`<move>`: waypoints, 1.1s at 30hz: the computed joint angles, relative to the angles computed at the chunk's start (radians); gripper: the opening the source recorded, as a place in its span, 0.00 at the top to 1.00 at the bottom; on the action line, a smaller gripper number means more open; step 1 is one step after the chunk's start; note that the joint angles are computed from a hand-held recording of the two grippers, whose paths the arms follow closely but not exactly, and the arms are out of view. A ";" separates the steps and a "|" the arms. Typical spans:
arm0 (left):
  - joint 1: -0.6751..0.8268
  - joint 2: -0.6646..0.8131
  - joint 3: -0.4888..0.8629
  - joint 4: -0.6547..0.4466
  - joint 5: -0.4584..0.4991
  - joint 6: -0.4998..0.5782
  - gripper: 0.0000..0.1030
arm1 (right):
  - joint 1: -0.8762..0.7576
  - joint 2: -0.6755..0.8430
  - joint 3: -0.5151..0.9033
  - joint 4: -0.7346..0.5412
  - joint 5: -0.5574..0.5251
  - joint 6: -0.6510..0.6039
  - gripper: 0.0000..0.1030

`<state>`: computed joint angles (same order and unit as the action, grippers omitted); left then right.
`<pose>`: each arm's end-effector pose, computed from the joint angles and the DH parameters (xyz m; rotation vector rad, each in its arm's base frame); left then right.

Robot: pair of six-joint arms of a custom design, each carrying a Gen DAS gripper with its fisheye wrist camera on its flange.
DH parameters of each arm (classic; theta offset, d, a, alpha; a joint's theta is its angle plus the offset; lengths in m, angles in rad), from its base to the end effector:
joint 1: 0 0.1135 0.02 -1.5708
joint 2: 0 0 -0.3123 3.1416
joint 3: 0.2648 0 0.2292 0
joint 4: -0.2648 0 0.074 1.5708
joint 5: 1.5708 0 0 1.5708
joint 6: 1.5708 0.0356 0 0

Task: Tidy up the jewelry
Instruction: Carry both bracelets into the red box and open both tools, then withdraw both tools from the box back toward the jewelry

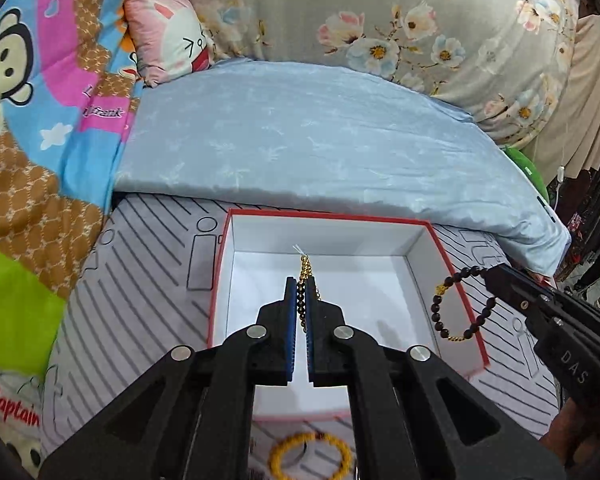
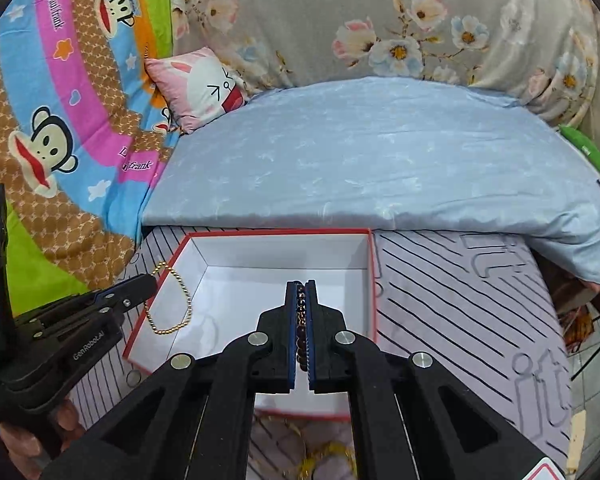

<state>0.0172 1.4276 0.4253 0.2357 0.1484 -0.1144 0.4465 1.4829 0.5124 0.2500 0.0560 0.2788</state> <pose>0.2238 -0.0014 0.1927 -0.0799 2.3361 -0.2217 0.2258 0.1059 0.2037 -0.1642 2.3039 0.3105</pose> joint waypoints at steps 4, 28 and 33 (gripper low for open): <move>-0.014 0.171 0.070 0.077 -0.006 -0.002 0.97 | -0.044 0.160 0.078 0.051 -0.072 -0.004 0.96; -0.007 0.095 -0.013 0.101 -0.116 -0.004 0.63 | 0.024 0.030 -0.085 0.090 0.094 -0.001 0.66; -0.002 -0.078 -0.108 0.026 -0.120 -0.001 0.60 | 0.069 -0.126 -0.180 0.016 0.152 0.023 0.65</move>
